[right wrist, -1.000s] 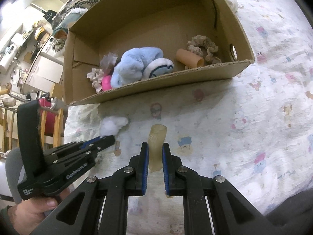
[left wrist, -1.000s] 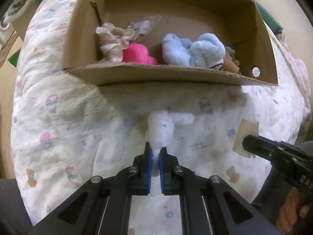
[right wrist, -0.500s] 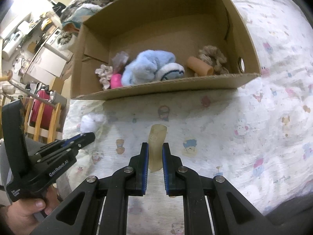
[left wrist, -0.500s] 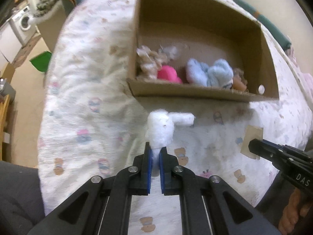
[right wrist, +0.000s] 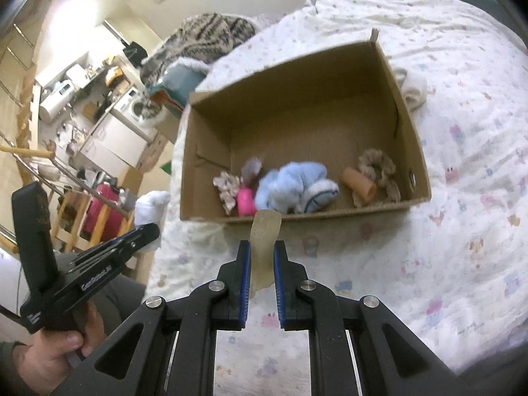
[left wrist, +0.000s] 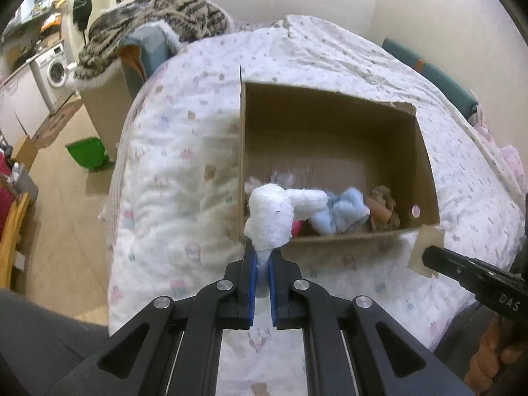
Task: Organize soft objects
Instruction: 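Carry the white sock and beige sponge strip over the box with both tools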
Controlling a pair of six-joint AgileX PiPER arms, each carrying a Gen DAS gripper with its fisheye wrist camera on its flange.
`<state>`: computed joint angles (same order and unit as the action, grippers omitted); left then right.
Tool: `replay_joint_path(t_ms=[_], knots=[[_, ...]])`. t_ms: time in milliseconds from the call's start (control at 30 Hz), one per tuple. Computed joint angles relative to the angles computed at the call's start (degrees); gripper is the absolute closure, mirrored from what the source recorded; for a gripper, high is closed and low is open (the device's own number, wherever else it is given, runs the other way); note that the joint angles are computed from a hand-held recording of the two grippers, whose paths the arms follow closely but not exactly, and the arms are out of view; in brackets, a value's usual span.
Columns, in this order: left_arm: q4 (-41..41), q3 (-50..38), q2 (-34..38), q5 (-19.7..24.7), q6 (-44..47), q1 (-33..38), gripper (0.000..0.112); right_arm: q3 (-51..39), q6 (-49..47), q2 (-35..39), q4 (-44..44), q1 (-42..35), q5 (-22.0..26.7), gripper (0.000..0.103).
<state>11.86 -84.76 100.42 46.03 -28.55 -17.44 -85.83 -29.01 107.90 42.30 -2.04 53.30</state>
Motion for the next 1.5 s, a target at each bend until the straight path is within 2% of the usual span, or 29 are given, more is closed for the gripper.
replay_joint_path(t_ms=[200, 500, 733, 1033, 1333, 1500], knots=[[-1.1, -9.4, 5.8, 1.9, 3.6, 0.6, 0.106, -5.6, 3.9, 2.8, -1.5, -1.1, 0.8, 0.088], [-5.6, -22.6, 16.7, 5.5, 7.6, 1.8, 0.106, -21.5, 11.7, 12.9, -8.0, -0.3, 4.8, 0.088], [-5.7, -24.3, 20.5, 4.8, 9.0, 1.2, 0.106, -31.3, 16.2, 20.6, -12.8, 0.9, 7.7, 0.088], [-4.6, -22.6, 21.2, 2.7, 7.0, 1.6, 0.106, -32.1, 18.6, 23.1, -15.2, 1.5, 9.4, 0.088], [-6.0, -23.0, 21.8, 3.4, 7.6, 2.1, 0.106, -32.5, 19.0, 23.5, -16.0, 1.8, 10.2, 0.088], [-5.1, -21.2, 20.5, 1.8, 6.3, 2.0, 0.105, -33.4, 19.6, 23.9, -16.1, 1.9, 10.6, 0.088]])
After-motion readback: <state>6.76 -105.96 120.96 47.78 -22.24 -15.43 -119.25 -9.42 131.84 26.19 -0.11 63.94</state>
